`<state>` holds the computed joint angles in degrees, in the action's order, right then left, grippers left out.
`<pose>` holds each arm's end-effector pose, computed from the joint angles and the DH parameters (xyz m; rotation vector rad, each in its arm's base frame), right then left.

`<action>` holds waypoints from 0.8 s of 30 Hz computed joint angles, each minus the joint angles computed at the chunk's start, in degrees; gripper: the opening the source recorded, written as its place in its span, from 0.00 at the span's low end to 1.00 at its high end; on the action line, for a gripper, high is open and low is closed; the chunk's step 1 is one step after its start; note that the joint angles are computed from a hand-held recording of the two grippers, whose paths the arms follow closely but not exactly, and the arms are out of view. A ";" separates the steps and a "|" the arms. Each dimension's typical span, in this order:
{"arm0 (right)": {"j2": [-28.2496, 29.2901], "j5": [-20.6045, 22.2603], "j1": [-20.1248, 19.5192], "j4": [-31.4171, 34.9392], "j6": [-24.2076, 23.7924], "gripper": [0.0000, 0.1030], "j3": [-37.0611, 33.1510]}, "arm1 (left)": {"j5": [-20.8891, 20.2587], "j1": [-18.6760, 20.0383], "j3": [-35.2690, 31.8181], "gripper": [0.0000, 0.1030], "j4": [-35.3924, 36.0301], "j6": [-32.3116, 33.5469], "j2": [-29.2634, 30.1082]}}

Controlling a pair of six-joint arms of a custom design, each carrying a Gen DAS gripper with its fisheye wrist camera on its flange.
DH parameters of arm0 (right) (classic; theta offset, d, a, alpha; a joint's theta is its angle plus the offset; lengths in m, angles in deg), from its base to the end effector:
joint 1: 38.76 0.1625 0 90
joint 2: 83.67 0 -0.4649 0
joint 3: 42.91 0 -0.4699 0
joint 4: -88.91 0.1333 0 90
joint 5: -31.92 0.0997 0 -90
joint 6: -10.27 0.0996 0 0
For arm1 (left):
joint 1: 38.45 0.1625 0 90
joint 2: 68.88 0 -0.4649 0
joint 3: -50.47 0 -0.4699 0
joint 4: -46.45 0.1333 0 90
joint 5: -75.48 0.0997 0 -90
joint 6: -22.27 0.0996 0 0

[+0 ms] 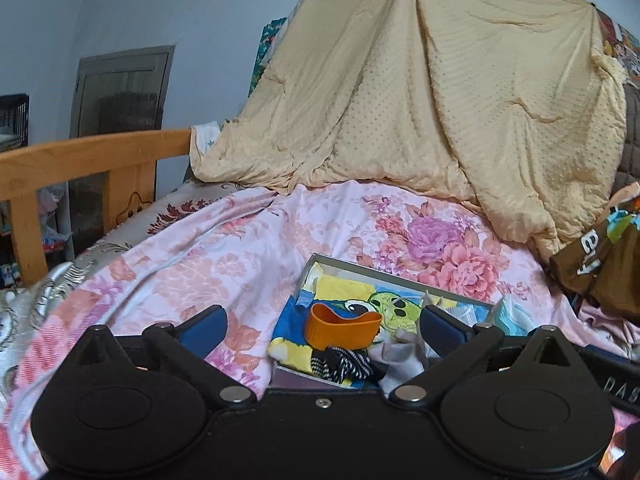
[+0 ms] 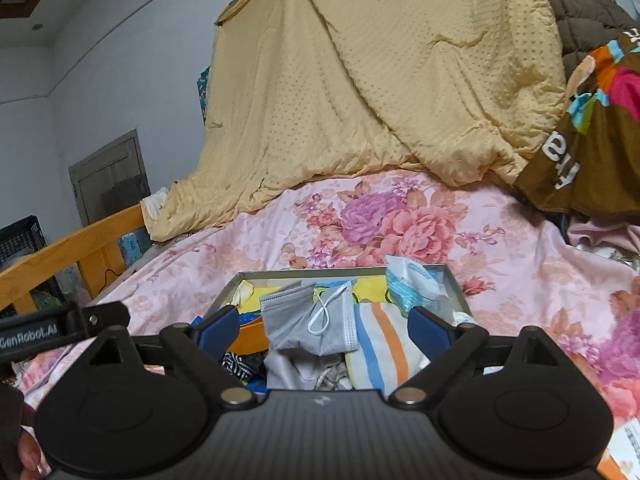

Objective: Organize soft objects

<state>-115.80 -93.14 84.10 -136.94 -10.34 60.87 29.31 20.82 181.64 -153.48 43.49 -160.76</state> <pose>0.4212 -0.5118 0.0180 0.6163 -2.2184 1.4848 -0.0557 -0.4895 0.3998 0.3728 2.1003 -1.5170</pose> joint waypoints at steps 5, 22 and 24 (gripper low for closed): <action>-1.33 -1.43 1.43 -1.69 0.57 0.94 2.54 | 2.12 -2.18 3.18 0.99 1.52 0.92 -4.02; -2.89 -6.84 6.26 -5.65 1.62 0.97 9.20 | 5.55 -7.67 10.31 0.99 9.66 -1.64 -15.57; -2.96 -7.38 6.71 -6.04 1.88 0.97 9.75 | 5.76 -8.39 11.01 0.99 10.80 -1.71 -16.81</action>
